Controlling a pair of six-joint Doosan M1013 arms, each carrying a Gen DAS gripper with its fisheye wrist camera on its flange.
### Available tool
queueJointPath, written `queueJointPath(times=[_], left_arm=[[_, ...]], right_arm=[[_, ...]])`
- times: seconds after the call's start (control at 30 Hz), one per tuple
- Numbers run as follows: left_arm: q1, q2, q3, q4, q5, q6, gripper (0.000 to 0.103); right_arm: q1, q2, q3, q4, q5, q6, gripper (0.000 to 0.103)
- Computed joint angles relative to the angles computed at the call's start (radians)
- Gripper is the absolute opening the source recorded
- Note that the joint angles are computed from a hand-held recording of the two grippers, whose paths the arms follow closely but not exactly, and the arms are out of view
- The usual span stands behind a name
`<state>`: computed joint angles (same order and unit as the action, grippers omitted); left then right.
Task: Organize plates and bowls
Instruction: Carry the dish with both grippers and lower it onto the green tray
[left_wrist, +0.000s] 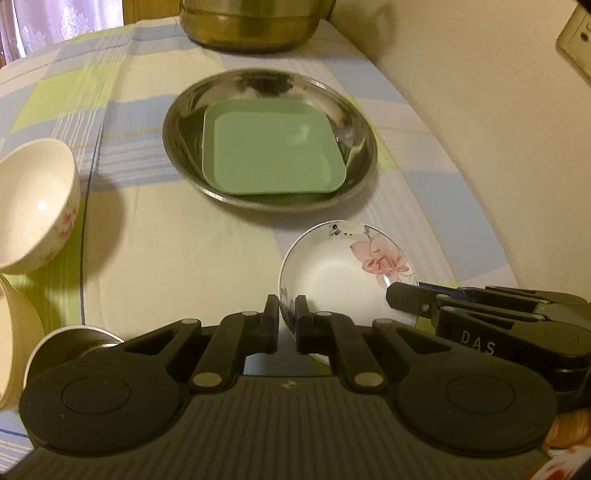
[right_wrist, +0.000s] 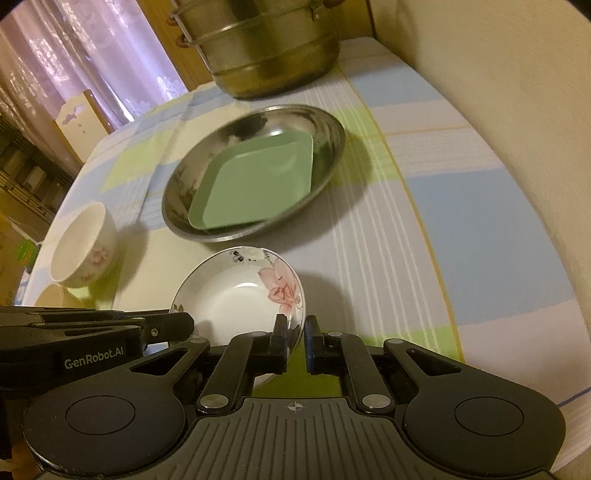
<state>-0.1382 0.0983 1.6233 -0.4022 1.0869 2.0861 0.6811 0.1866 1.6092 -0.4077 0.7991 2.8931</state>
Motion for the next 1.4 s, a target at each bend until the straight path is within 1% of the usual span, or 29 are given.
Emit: queueJointPath(times=[0.37,0.63,0.83,1.2,1.4], left_arm=[[0.002,0.013,-0.040,-0.008,-0.033,-0.012,0.007],[-0.005,0.052,-0.087,0.003,-0.059,-0.038,0.007],[-0.014,0.094,-0.126,0.016,-0.077,-0.062,0.007],[-0.029,0.175,-0.196,0.050,-0.067,-0.111,0.007],[-0.035,0.207,-0.222,0.061,-0.051,-0.124,0.007]], right_arm=[[-0.025,0.012,-0.038,-0.002,-0.015,-0.059,0.009],[-0.060,0.041,-0.075,0.010,-0.034,-0.121,0.009],[-0.091,0.070,-0.104,0.027,-0.049,-0.167,0.009],[-0.141,0.123,-0.141,0.093,-0.061,-0.233,0.009],[-0.157,0.144,-0.155,0.121,-0.053,-0.254,0.009]])
